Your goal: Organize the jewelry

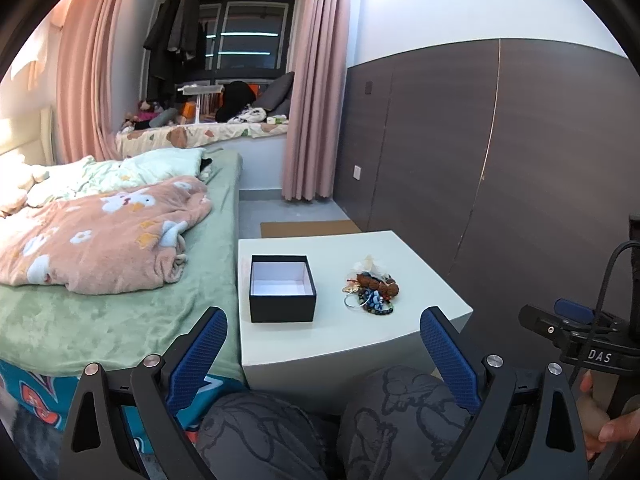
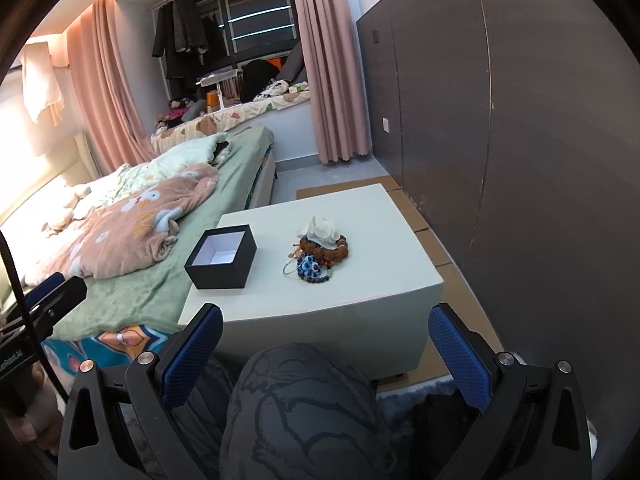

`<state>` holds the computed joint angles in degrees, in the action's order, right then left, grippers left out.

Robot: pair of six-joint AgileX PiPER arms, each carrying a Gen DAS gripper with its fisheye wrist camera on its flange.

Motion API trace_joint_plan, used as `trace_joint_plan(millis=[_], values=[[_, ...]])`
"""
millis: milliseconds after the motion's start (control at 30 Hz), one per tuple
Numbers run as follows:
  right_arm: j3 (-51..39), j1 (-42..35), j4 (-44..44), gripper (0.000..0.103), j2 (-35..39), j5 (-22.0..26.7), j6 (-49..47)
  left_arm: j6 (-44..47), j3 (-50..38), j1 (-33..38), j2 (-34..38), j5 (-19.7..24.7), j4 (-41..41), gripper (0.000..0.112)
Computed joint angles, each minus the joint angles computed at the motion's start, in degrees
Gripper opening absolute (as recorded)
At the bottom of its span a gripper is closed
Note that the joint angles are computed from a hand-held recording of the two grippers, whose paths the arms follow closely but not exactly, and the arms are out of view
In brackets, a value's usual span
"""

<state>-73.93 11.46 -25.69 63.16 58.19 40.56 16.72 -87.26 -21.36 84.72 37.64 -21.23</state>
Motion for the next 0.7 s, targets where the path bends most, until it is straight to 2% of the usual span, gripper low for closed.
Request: trace_joint_plan(millis=[700], values=[[1.0,0.4,0.5,0.103,-0.8,-0.3,0.3,1.0,0.4,0.4,-0.5,-0.7,-1.1,0.093]])
